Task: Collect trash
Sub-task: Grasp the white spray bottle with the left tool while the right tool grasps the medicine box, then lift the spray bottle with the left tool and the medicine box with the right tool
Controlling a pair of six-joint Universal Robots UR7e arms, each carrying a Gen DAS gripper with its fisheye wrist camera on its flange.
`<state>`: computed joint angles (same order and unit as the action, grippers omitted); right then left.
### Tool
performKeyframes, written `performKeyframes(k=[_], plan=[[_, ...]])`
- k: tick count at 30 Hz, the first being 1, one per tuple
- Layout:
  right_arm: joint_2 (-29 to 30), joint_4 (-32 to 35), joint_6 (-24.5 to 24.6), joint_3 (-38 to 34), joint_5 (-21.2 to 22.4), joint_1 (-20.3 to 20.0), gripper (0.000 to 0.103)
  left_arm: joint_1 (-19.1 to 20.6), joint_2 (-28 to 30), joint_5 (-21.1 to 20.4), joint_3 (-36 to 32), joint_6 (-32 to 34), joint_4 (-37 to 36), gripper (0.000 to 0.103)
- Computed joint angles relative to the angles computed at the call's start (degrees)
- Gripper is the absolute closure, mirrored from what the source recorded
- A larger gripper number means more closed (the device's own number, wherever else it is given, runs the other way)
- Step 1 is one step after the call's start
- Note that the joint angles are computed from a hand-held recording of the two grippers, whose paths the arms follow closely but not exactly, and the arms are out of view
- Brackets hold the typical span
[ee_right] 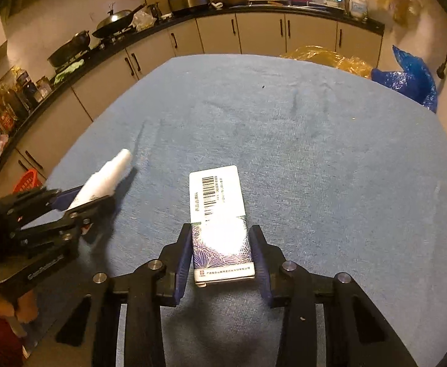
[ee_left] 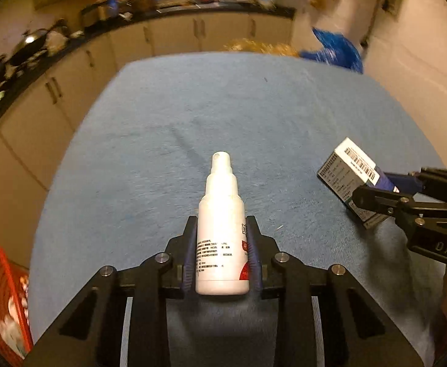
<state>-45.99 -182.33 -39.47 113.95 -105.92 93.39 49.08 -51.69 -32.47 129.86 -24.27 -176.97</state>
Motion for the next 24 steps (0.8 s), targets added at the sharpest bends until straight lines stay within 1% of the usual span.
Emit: performKeyframes(k=[4,6,8,11,12,14,18,24], plan=[[-2.13,-3.69,2.37,3.19,3.79,0.41,0.063,-2.92,0.3,3.81,4.01,-1.32,-9.06,0.074],[-2.86,-7.16,3.85,5.31,6.15,1.07,0.063,-4.22,1.72,6.82,5.14,-0.85,-14.38,0.074],[-2.72,-12.49,4.18,7.37,7.48,1.9,0.063,-4.76,2.84,9.07,5.19,0.45,-17.66,0.074],[-0.36,-22.59,1.99,9.67,8.42,3.11,0.063,-5.12,4.24,11.78,4.87,2.31,-22.06,0.074],[0.3,-24.63,1.23,9.97,8.45,3.31,0.063,-5.13,4.67,12.37,4.84,3.11,-23.8,0.074],[2.11,-29.77,-0.54,10.54,8.19,3.56,0.063,-4.98,4.9,12.85,4.86,3.5,-25.04,0.074],[3.98,-32.94,-0.85,10.23,6.73,3.82,0.063,-5.18,4.41,14.02,5.68,2.1,-24.66,0.074],[4.33,-33.52,-1.81,10.32,6.48,3.3,0.063,-5.89,5.58,15.75,5.86,4.32,-28.45,0.074]])
